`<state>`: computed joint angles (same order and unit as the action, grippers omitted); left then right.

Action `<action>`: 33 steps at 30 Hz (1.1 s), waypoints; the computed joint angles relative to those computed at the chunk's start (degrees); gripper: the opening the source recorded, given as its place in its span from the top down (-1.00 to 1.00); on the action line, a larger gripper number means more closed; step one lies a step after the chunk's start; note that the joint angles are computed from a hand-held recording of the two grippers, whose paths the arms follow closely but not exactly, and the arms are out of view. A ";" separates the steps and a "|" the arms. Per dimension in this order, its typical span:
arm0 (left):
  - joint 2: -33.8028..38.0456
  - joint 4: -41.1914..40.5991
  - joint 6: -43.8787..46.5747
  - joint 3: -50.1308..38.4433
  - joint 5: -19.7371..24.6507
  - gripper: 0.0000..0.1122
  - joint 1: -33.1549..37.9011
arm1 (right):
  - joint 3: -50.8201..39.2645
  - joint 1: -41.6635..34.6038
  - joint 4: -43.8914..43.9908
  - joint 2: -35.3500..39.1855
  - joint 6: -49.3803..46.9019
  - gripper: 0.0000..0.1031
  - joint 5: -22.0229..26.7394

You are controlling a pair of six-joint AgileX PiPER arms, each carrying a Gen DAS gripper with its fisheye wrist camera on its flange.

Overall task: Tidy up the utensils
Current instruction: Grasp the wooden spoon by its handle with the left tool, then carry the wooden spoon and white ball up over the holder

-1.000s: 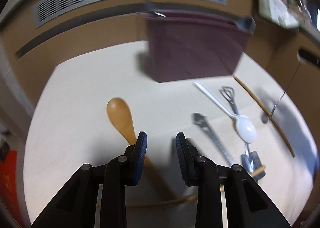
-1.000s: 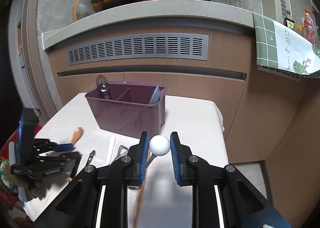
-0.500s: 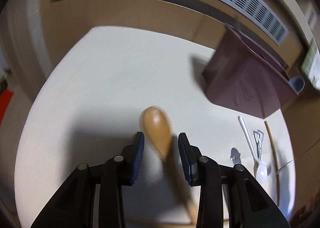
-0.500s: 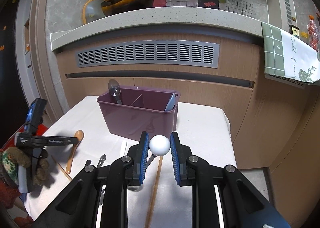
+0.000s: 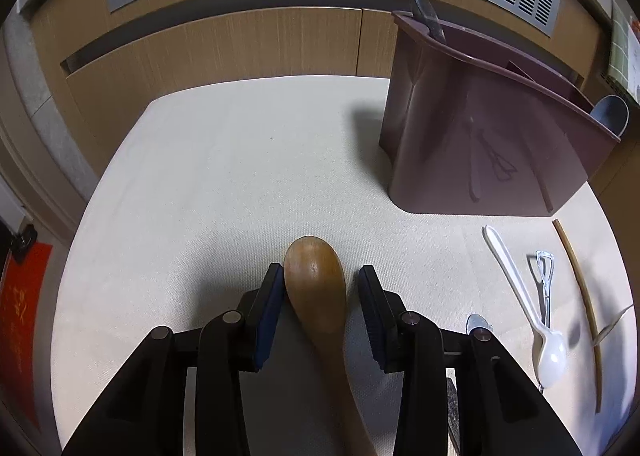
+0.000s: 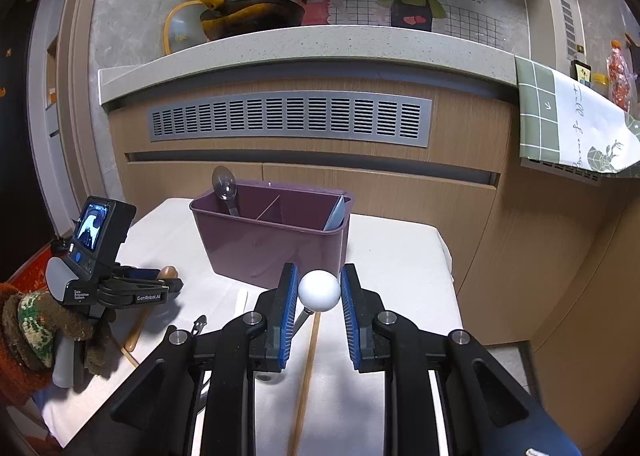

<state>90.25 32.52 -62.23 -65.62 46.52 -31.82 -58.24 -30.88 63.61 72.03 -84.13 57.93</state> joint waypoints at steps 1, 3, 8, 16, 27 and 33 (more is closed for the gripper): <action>-1.04 0.17 -0.73 1.19 -1.17 0.45 0.15 | 0.00 -0.20 0.20 0.01 -0.12 0.61 0.14; -5.20 -1.17 -1.10 5.24 -6.28 0.46 1.11 | -0.08 -0.60 0.28 -0.14 -0.36 0.61 0.21; -16.06 13.66 -16.27 11.56 -8.78 0.46 -7.02 | -0.69 -0.44 0.07 -0.56 -0.40 0.61 0.09; -17.74 23.33 -20.33 8.39 0.41 0.46 -16.47 | -0.48 0.92 -0.54 -1.44 0.62 0.61 -0.54; -18.11 30.93 -20.61 0.75 2.18 0.46 -18.33 | -7.67 2.73 1.15 -0.57 4.75 0.61 -2.41; -12.41 21.99 -3.85 -20.86 -10.55 0.46 -7.49 | -32.00 12.49 -4.83 6.34 20.36 0.61 -10.10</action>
